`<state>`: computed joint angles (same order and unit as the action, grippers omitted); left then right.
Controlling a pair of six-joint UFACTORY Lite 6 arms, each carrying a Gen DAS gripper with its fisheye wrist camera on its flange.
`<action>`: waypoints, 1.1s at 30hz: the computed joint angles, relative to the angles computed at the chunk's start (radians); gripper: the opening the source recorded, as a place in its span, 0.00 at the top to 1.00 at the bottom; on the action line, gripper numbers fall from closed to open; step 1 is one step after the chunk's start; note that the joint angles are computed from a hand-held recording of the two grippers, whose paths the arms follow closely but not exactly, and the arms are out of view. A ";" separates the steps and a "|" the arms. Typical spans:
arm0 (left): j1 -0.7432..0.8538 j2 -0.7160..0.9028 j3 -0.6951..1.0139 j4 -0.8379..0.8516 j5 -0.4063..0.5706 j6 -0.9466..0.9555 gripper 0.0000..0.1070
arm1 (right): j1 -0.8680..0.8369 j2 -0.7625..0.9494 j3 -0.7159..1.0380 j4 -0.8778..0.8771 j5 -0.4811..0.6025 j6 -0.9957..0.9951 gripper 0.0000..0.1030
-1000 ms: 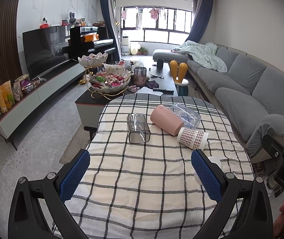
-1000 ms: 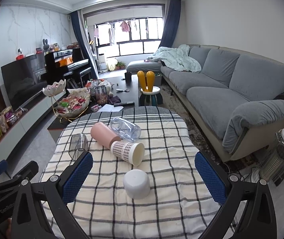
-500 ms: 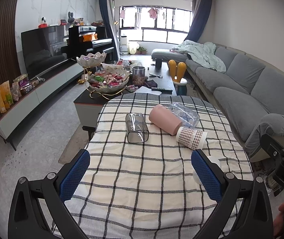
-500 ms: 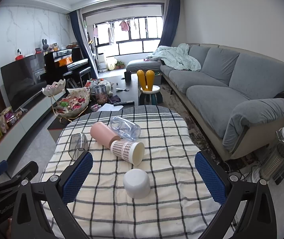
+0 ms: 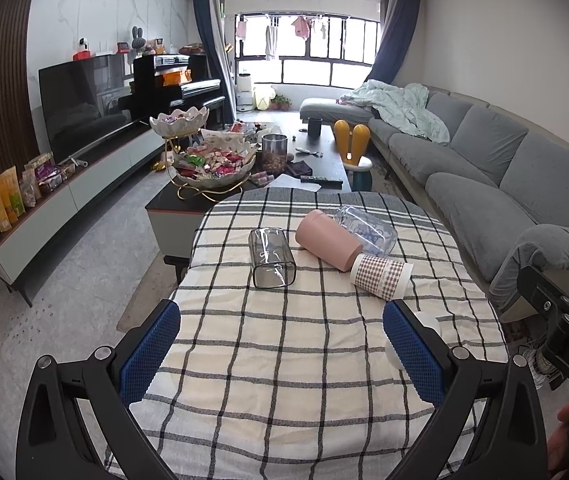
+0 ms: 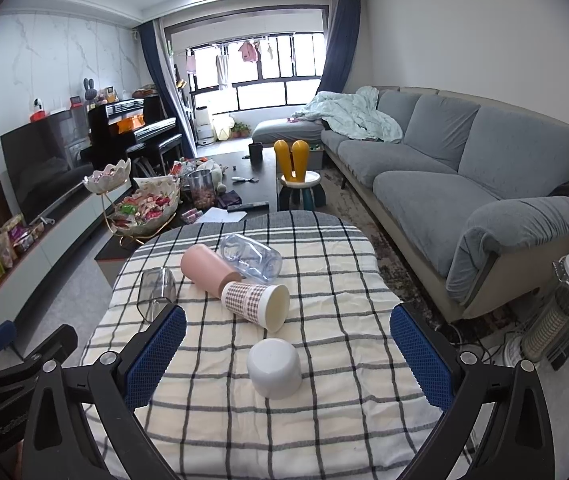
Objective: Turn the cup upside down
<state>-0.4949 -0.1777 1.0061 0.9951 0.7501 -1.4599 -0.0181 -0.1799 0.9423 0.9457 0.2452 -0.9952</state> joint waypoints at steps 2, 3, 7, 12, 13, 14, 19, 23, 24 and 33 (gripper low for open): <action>0.003 -0.003 -0.002 -0.006 -0.006 0.007 0.04 | -0.002 0.001 -0.001 0.016 0.000 -0.017 0.01; 0.008 -0.005 -0.006 -0.005 -0.013 0.008 0.04 | 0.000 0.007 0.003 0.022 -0.002 -0.022 0.01; 0.010 -0.009 -0.013 -0.001 -0.021 0.005 0.04 | -0.001 0.001 -0.002 0.012 -0.003 -0.012 0.01; 0.009 -0.012 -0.019 0.005 -0.017 -0.001 0.04 | -0.003 -0.001 -0.003 0.007 0.000 -0.008 0.01; 0.010 -0.014 -0.022 0.006 -0.018 -0.001 0.04 | -0.001 0.006 0.001 0.020 -0.003 -0.020 0.01; 0.010 -0.015 -0.023 0.009 -0.016 -0.001 0.04 | -0.003 0.001 -0.002 0.017 0.000 -0.017 0.01; 0.015 -0.016 -0.026 0.012 -0.014 0.002 0.04 | -0.003 0.004 0.001 0.010 0.000 -0.010 0.01; 0.023 -0.014 -0.027 0.009 -0.016 0.006 0.04 | -0.003 0.009 0.005 0.015 0.000 -0.015 0.01; 0.024 -0.010 -0.022 0.007 -0.015 0.008 0.04 | -0.004 0.008 0.004 0.014 0.001 -0.015 0.01; 0.035 -0.004 -0.028 0.009 -0.018 0.004 0.04 | -0.005 0.010 0.009 0.008 0.004 -0.008 0.01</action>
